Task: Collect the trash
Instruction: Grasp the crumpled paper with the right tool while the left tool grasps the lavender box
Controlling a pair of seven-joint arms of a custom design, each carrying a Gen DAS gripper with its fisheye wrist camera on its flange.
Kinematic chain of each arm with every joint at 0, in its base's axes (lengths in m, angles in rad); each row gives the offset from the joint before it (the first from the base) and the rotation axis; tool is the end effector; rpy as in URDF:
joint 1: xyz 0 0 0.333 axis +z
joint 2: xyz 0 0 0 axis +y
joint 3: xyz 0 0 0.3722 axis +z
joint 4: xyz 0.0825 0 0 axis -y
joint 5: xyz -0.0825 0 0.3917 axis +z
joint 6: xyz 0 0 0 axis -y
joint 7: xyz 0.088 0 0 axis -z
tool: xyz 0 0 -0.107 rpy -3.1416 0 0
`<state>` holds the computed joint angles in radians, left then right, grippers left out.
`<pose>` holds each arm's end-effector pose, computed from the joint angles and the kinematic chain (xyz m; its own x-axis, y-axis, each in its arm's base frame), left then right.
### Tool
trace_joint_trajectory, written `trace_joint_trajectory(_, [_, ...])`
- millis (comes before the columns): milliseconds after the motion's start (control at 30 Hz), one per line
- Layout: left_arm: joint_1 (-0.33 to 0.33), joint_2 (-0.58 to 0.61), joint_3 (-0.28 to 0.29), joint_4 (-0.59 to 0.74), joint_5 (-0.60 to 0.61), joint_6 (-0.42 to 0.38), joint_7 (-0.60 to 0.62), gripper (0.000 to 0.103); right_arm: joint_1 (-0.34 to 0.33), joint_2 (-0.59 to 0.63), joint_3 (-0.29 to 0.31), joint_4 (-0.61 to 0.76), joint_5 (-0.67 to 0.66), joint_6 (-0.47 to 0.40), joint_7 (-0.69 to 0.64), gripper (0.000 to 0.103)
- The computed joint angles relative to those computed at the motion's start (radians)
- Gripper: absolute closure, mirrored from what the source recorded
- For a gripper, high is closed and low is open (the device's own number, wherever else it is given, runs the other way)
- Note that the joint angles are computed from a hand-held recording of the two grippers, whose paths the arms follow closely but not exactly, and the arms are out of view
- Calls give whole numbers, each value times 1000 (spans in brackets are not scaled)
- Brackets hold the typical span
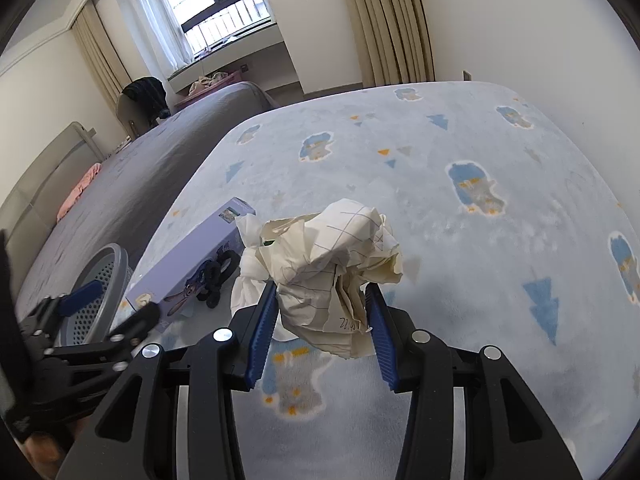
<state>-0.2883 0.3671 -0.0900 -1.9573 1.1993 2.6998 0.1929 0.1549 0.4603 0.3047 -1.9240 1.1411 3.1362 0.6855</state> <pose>0.6027 -0.2682 0.3618 0.0487 -0.9870 -0.1530 -0.7564 0.0636 -0.6510 0.6418 0.2032 0.3503 0.2277 -0.9239 -0.3075 -0.7720 0.0212 -0.6353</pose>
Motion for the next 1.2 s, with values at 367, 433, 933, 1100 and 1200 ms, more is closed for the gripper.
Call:
trace_joint_trajectory(367, [-33,97,16,114,-1,-77,61,8,-15,-27,10,-1,153,-35,-148,60])
trace_joint_trajectory(433, [-36,107,21,123,-6,-85,69,12,-1,-30,-6,0,168,-43,-160,60])
trace_joint_trajectory(933, [-6,89,33,74,-126,95,108,69,54,-30,-68,-4,116,-78,-103,60])
trace_joint_trajectory(1100, [-9,54,38,39,-104,110,85,72,61,-26,-73,-6,79,-74,-73,60])
trace_joint_trajectory(1200, [-2,32,36,8,-90,132,68,72,65,-23,-73,-8,51,-75,-50,60])
